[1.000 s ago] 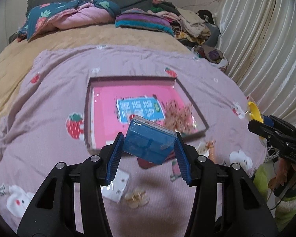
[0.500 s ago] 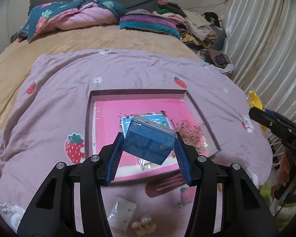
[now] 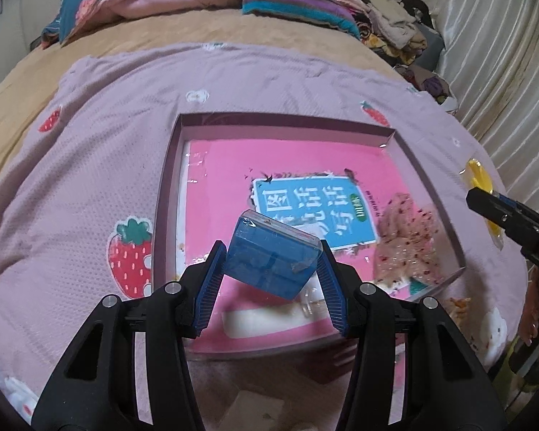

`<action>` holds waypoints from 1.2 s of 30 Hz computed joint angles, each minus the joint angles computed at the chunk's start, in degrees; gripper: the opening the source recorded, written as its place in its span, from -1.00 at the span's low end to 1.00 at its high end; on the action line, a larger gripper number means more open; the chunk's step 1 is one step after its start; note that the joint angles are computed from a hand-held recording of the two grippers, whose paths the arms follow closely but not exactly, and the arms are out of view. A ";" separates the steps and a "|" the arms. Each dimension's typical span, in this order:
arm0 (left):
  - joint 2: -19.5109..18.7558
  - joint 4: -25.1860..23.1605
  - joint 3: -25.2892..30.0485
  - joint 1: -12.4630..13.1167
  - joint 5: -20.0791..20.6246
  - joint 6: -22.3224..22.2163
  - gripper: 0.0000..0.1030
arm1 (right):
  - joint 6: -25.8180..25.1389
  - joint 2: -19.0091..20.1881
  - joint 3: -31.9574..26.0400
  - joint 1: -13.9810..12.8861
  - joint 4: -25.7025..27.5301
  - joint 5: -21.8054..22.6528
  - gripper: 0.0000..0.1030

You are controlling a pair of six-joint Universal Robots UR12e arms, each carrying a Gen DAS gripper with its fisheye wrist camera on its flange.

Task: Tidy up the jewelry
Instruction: 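Lower the blue box into the tray with the left tool while the right tool drops the yellow earrings there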

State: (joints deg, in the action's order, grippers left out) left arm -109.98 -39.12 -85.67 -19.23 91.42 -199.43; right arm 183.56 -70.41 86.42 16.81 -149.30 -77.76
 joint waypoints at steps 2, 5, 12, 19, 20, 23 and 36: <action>-0.19 -0.31 -0.05 0.02 0.06 0.12 -0.17 | 0.08 0.53 -0.10 0.08 0.54 0.20 -0.12; -0.36 -0.39 -0.22 0.16 -0.48 0.17 -0.17 | -0.06 0.99 -0.06 0.24 0.97 0.15 -0.12; -0.37 -0.48 -0.83 0.54 -0.87 0.20 0.04 | 0.57 2.22 -0.70 0.44 3.06 -0.34 -0.11; 0.46 0.20 -1.45 0.80 -0.59 -0.03 0.20 | 2.26 2.21 -0.71 0.20 2.27 -0.24 0.02; 0.57 0.23 -1.48 0.80 -0.37 -0.05 0.24 | 2.62 2.08 -0.59 0.11 2.11 0.03 0.08; 1.39 1.49 -2.33 0.98 -0.55 -0.95 0.31 | 2.98 1.60 -0.33 0.04 1.80 -0.04 0.22; 4.58 3.66 -3.84 -0.19 1.99 -2.16 0.58 | 4.78 -3.31 3.21 -0.42 -3.09 1.14 0.55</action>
